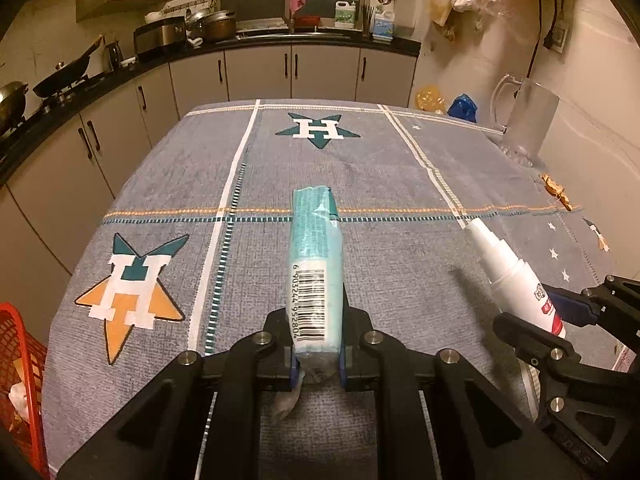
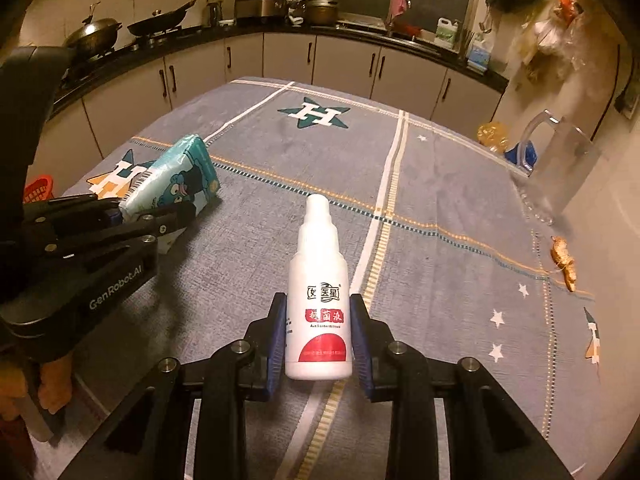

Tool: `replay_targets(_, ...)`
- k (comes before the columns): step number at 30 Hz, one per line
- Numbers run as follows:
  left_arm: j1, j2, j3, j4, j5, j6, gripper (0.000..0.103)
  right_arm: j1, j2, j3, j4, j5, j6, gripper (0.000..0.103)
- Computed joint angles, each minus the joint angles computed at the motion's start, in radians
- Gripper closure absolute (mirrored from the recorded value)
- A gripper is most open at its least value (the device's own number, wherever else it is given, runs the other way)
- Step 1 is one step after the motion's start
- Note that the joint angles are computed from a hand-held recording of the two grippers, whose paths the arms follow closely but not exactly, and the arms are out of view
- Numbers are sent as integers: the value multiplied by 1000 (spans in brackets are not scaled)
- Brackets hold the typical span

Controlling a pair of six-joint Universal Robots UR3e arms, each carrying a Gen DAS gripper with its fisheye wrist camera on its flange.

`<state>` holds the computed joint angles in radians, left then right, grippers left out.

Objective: Collect trash
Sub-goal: 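Lift the pouch and spray bottle off the table with both tools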

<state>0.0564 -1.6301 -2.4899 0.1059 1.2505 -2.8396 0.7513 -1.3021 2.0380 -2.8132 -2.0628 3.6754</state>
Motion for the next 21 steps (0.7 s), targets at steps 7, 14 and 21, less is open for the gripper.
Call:
replay_targets(7,4,18,-30,43,-2,8,91,7,-1,16,-31,-11,-4,70)
replay_targets(14,16,33,-43,53,-13,13,91,-12,-31,58,-79,13,3,70)
replay_targets(21,16,62,-49,38,-6,11,91,-58,-107,145,-173,81,0,70)
